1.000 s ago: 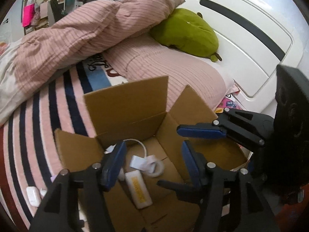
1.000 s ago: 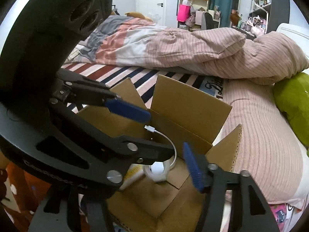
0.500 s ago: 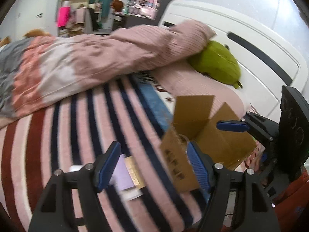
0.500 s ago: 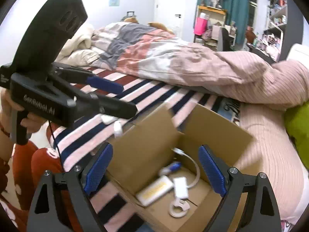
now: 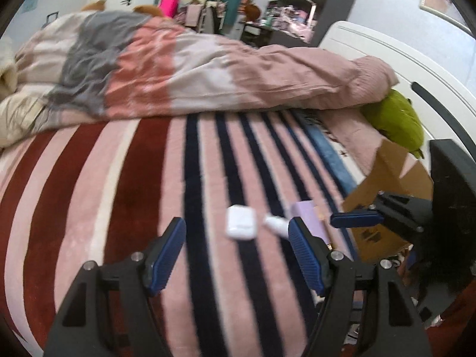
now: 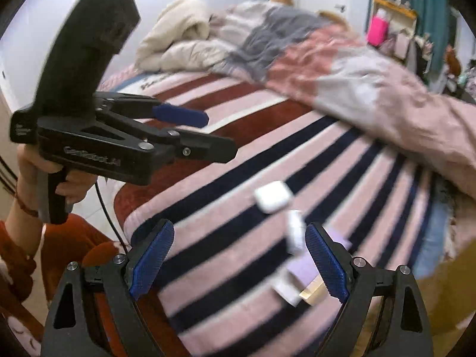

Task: Organize rigid objects
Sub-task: 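Grasp the white earbud case with the right gripper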

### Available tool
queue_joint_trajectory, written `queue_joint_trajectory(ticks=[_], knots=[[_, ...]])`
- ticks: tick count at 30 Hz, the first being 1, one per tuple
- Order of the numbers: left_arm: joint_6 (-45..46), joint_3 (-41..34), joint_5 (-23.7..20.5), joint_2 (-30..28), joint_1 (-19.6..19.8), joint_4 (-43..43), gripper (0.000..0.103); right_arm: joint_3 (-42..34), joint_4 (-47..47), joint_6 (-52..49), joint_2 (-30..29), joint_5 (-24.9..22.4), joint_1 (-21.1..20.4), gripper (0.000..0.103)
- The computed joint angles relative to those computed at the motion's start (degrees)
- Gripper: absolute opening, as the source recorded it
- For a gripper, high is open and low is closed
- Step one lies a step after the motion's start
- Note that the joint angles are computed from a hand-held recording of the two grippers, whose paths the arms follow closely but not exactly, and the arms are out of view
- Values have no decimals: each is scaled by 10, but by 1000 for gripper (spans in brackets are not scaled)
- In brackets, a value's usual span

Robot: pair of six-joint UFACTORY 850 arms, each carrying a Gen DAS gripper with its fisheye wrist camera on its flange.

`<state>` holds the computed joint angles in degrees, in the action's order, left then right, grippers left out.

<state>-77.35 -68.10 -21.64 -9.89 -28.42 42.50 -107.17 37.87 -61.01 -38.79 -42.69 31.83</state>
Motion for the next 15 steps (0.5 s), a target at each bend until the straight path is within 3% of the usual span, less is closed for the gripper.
queue_joint_trajectory(ticks=[5, 7, 11, 15], knots=[[-48, 36, 5, 7, 15, 31, 68, -90, -49, 83, -86, -21, 22, 88], [-67, 45, 15, 7, 19, 45, 68, -130, -55, 115, -120, -32, 25, 76], [-101, 48, 15, 4, 20, 80, 68, -222, -65, 191, -191, -66, 24, 72], [-94, 41, -5, -6, 17, 78, 68, -254, -104, 270, -218, -12, 31, 72]])
